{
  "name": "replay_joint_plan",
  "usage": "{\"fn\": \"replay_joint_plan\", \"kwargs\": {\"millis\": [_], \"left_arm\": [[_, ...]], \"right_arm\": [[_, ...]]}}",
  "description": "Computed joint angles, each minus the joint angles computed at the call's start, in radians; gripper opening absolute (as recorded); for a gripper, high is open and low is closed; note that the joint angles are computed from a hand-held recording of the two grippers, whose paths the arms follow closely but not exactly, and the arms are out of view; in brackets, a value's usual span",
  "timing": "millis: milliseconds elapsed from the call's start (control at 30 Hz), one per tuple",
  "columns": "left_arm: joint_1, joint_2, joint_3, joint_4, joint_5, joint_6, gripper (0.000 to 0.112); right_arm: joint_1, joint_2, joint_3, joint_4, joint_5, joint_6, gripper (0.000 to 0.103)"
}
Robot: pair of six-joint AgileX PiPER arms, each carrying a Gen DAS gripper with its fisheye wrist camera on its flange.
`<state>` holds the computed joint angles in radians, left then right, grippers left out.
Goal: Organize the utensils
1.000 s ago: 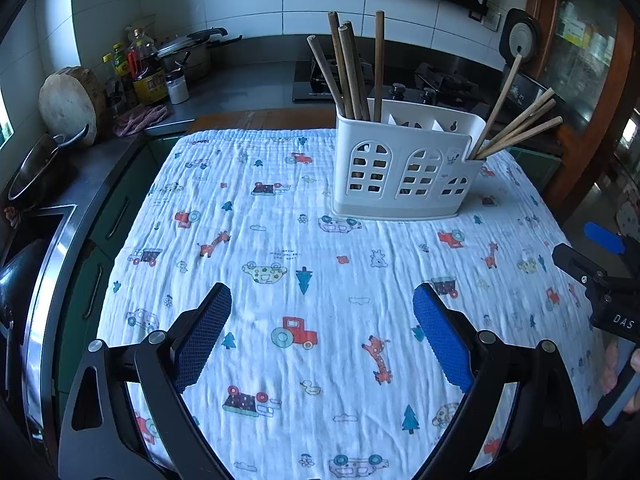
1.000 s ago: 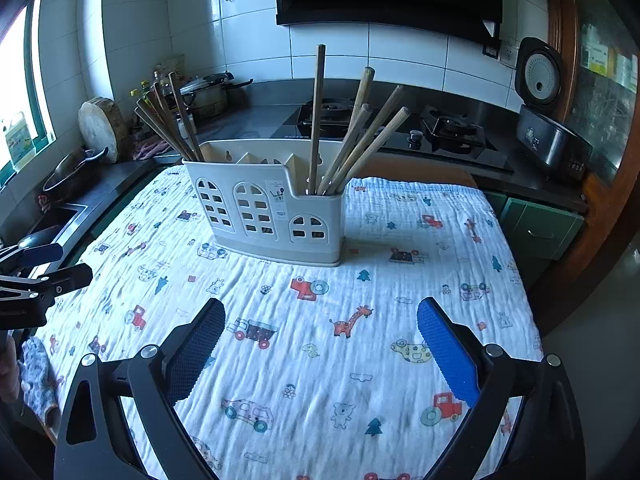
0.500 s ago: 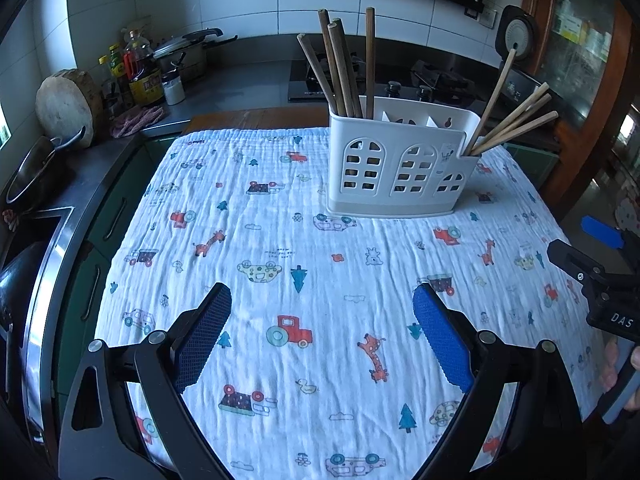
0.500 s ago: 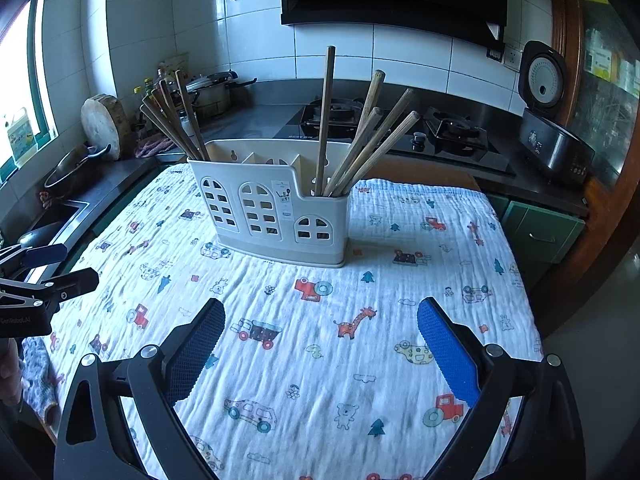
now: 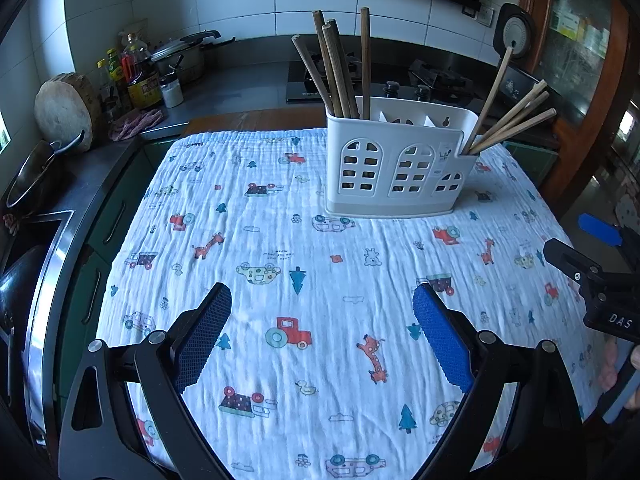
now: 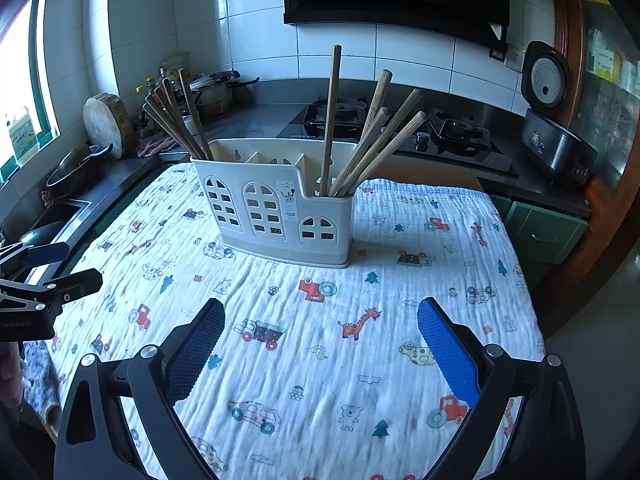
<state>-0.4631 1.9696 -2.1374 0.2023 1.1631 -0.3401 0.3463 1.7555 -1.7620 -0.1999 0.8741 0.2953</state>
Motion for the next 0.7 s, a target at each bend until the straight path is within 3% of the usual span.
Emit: {"fn": "replay_joint_plan", "kwargs": {"millis": [700], "left_arm": [[0.002, 0.001, 0.002, -0.006, -0.009, 0.005, 0.091]], "right_arm": [[0.004, 0.019, -0.021, 0.01, 0.005, -0.016, 0.094]]}}
